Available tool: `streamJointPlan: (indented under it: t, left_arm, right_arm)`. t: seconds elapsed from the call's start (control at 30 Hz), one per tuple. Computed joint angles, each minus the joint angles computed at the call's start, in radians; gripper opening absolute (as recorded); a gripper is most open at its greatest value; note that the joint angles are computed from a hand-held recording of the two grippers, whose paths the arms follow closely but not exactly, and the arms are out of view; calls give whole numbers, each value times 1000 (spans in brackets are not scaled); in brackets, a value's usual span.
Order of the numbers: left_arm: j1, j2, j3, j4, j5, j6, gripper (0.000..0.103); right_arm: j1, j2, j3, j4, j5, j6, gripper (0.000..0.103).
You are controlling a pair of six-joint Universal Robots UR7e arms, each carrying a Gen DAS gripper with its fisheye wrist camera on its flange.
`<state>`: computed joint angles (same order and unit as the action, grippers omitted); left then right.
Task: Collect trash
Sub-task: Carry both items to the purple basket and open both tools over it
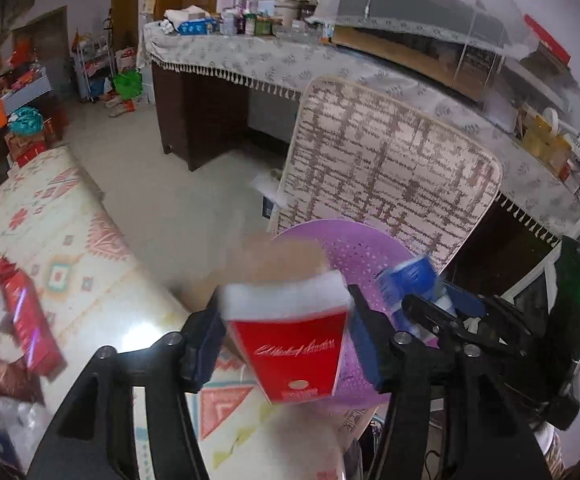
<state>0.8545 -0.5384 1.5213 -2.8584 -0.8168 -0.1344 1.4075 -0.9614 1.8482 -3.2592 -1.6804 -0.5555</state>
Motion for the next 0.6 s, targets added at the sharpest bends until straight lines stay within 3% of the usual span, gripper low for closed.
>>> streamJointPlan:
  t: [0.03,0.13,0.43,0.6]
  left_arm:
    - [2,8,-13,20,0,-11,71]
    - [3,10,-2,10,5,-19,76]
    - [-17,-89,148,15,26,-104,77]
    - [-39,-188,282,-24,61,-134,77]
  right_arm:
    - [-4,-2,-3,10,6,8,68]
    - [-14,-2,0,1,25,17,78]
    - [-34,-12,7,17,45,39,78]
    - [-48,-56,48,-21,7,29,79]
